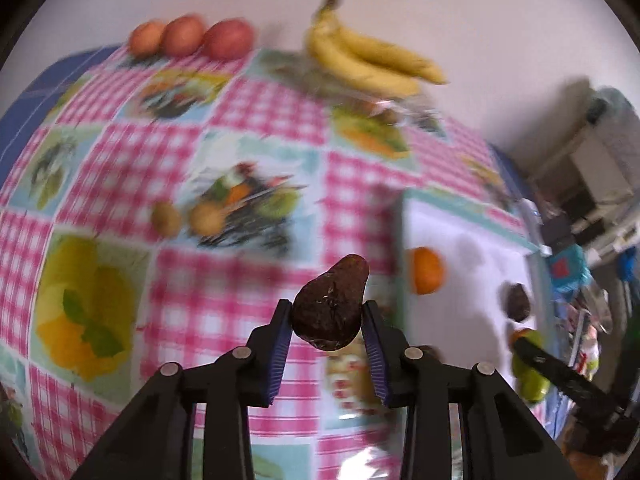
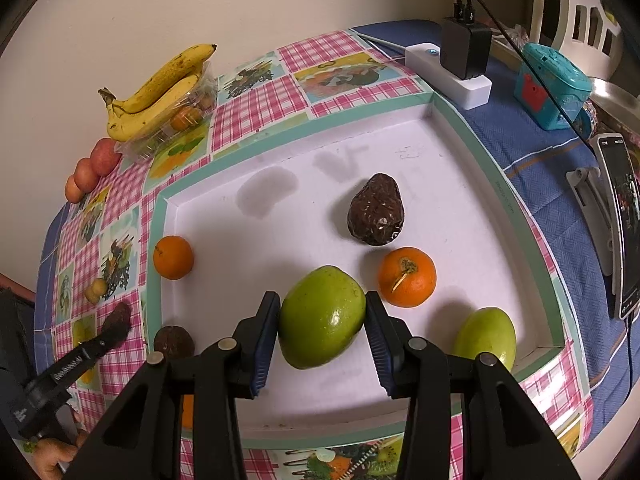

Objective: Organize fruits
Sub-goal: 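Carry the avocado over the tray with the left tool while the right tool holds the mango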

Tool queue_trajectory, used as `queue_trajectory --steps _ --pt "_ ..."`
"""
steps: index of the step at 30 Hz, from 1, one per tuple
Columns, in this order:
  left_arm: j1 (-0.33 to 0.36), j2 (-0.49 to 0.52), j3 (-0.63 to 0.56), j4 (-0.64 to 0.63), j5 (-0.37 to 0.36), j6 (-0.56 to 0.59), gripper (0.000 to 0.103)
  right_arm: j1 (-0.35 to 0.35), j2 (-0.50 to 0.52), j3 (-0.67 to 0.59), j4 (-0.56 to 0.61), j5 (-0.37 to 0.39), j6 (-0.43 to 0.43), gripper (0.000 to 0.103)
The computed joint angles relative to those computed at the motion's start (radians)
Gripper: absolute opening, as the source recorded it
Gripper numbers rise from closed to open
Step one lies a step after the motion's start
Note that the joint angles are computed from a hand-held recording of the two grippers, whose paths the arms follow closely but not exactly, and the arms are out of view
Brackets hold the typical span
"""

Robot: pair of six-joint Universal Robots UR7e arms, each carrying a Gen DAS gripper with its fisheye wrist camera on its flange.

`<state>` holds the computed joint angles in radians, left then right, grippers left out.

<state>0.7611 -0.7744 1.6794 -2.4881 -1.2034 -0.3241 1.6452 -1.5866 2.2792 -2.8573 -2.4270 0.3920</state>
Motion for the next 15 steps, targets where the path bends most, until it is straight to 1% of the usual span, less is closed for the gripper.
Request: queue_trajectory --steps 5,8,15 --pt "-0.035 0.03 -0.019 -0.003 -0.064 0.049 0.037 -0.007 -0.003 -0.001 0.017 0.007 0.008 0.044" --pt "-0.048 0.061 -0.044 0.011 -0.075 0.059 0.037 -0.009 -0.002 -0.003 0.026 0.006 0.013 0.044" --pt "-0.053 0.128 -0.096 0.037 -0.082 0.064 0.037 -0.025 0.003 -0.007 0.02 0.013 0.006 0.044"
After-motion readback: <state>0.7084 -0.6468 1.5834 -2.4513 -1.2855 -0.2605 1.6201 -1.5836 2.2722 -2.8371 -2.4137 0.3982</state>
